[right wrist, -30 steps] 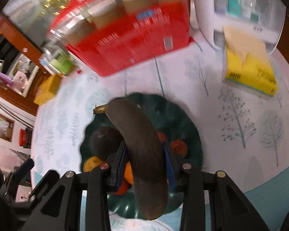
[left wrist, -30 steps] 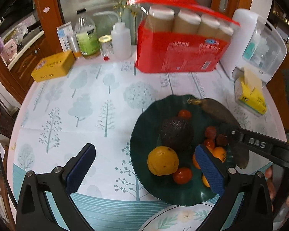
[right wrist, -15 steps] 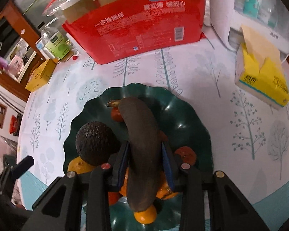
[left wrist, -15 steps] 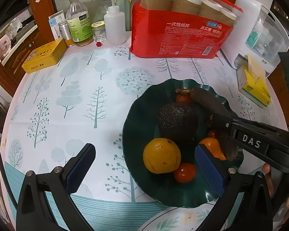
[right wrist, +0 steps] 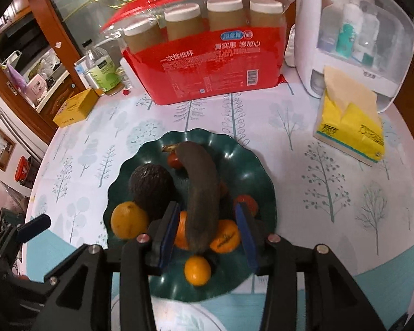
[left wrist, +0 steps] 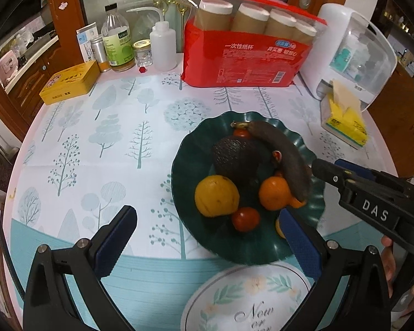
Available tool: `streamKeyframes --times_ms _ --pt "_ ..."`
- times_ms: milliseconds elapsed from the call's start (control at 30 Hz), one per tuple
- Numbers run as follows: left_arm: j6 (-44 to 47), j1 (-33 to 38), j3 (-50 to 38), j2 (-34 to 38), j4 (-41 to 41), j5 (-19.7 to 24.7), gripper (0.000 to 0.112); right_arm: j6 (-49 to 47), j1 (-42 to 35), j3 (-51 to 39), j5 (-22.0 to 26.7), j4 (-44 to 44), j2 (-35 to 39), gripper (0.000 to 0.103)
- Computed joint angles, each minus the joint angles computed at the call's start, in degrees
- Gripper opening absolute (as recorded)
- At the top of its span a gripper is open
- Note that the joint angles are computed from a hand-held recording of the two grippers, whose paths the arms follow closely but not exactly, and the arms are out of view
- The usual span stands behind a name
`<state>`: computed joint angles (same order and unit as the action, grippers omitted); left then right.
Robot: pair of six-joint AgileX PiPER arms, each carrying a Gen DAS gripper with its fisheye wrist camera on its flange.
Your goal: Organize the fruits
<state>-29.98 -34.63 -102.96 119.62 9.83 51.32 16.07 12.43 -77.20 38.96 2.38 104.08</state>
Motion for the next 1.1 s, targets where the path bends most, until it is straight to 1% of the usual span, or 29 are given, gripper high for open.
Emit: streamKeyframes --times_ms 133,267,467,567,600,700,800,867,1100 --pt "-1.97 -1.8 4.8 -4.4 1.58 -0.81 0.102 1.87 1.42 5.03 -0.76 -2.13 -5.5 0.043" --pt "-4.62 -3.77 9.42 -8.64 3.68 -1.34 0.102 5.84 3.34 9.97 -0.93 -5.58 -11.56 0.043" --pt "-9.45 -6.97 17.07 -15.86 5.46 -2.24 0.102 12.8 7.19 17.08 0.13 -10.43 -21.09 0.043" --pt "-12.3 -8.9 20.65 -19.37 6.32 -2.18 0.102 17.73 9.81 20.31 1.81 -13.67 -25.86 0.043" --pt "-13.31 -9.68 22.02 -20.69 6.58 -2.05 0.102 19.36 10.69 21.43 2.46 -14.29 -27.63 0.044" --pt "-16.93 -12.35 25.52 -24.03 7.76 -0.95 0.102 24.63 13.44 24.17 5.13 -16.31 -32.41 0.051" --pt "-19.68 -14.82 28.91 -27.3 7.97 -0.36 0.102 31.21 17.89 27.23 8.44 -19.96 -37.64 0.052" --pt "-21.78 -16.72 30.74 -29.08 8.86 0.32 0.102 33.8 20.2 28.36 10.47 -21.32 -39.9 0.052" --pt "-30.57 -24.18 34.29 -33.17 14.79 4.21 0.102 47.09 32.65 31.69 20.76 -27.99 -47.0 0.054"
